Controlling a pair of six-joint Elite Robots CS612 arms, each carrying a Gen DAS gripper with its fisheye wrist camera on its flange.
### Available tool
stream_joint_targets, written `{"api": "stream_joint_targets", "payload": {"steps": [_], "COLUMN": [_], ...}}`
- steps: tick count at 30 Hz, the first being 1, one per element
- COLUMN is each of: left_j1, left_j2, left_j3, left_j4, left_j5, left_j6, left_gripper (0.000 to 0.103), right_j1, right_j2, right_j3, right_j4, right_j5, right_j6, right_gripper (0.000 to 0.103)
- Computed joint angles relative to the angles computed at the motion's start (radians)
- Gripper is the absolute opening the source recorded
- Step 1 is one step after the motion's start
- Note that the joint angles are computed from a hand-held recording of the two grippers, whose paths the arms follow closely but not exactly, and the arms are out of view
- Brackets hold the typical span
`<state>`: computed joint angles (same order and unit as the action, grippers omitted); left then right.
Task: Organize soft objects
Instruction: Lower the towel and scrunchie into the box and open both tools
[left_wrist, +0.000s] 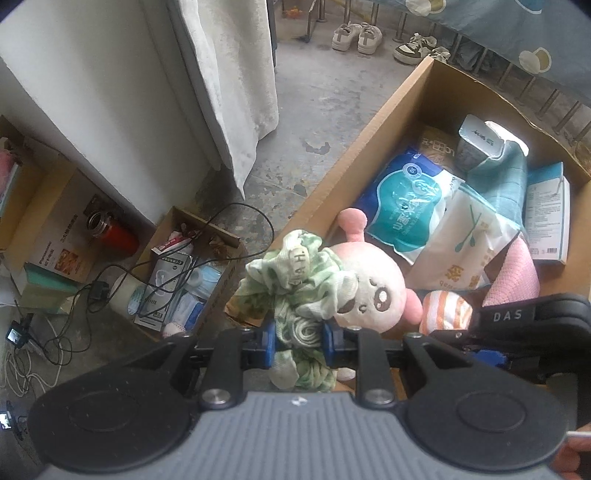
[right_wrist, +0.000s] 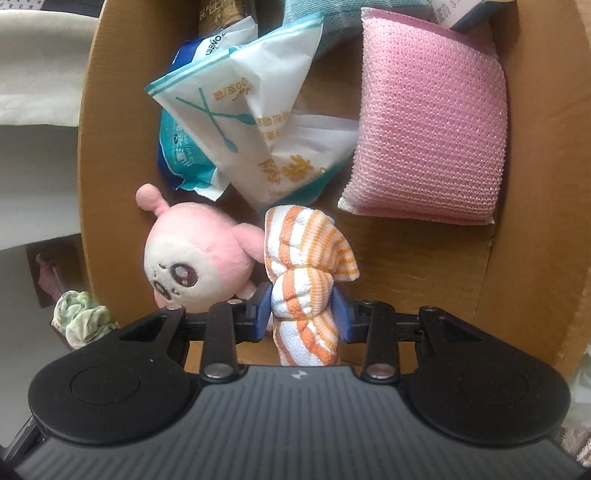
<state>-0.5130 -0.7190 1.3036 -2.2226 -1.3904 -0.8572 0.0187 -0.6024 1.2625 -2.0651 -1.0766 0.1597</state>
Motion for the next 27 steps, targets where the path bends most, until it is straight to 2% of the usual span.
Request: {"api": "stream_joint_targets", "payload": {"steps": [2, 6, 8, 10, 13, 18, 23, 27], "left_j1": [0.0, -0.001, -0.002, -0.001, -0.002, -0.003, -0.01, -0.017], "left_j2": [0.0, 0.001, 0.004, 0.006, 0.006, 0.0, 0.02, 0.08], "left_j3": [0.0, -0.001, -0.007, -0.011, -0.016, -0.028, -0.074, -0.178], "left_j4": [0.0, -0.001, 0.004, 0.005, 0.003, -0.012, -0.029, 0.061], "left_j5": [0.0, 0.001, 0.0, -0.002, -0.009, -0.043, -0.13, -0.244], "left_j6": [0.0, 0.001, 0.009, 0.017, 0.031, 0.07, 0.172, 0.29], "left_gripper": [0.025, 0.025, 0.025, 0.025, 0.025, 0.025, 0.026, 0.027], "right_j1": [0.002, 0.007, 0.007, 0.005, -0.001, -0.036, -0.09, -0.127], "right_j2": [-0.008, 0.001, 0.01, 0.006, -0.004, -0.053, -0.117, -0.147], "right_j3": [0.013, 0.006, -0.007, -0.003, 0.0, 0.034, 0.103, 0.139], "right_j4": [-0.036, -0.02, 0.006, 0.006, 0.002, -0.047, -0.187, -0.254], "right_j5": [-0.022, -0.013, 0.001, 0.01, 0.03, 0.092, 0.154, 0.149], "right_j6": [-0.002, -0.008, -0.009, -0.021, -0.032, -0.024, 0.022, 0.092], "right_gripper": [0.035, 0.037, 0.054, 0.057, 0.068, 0.072, 0.076, 0.077]}}
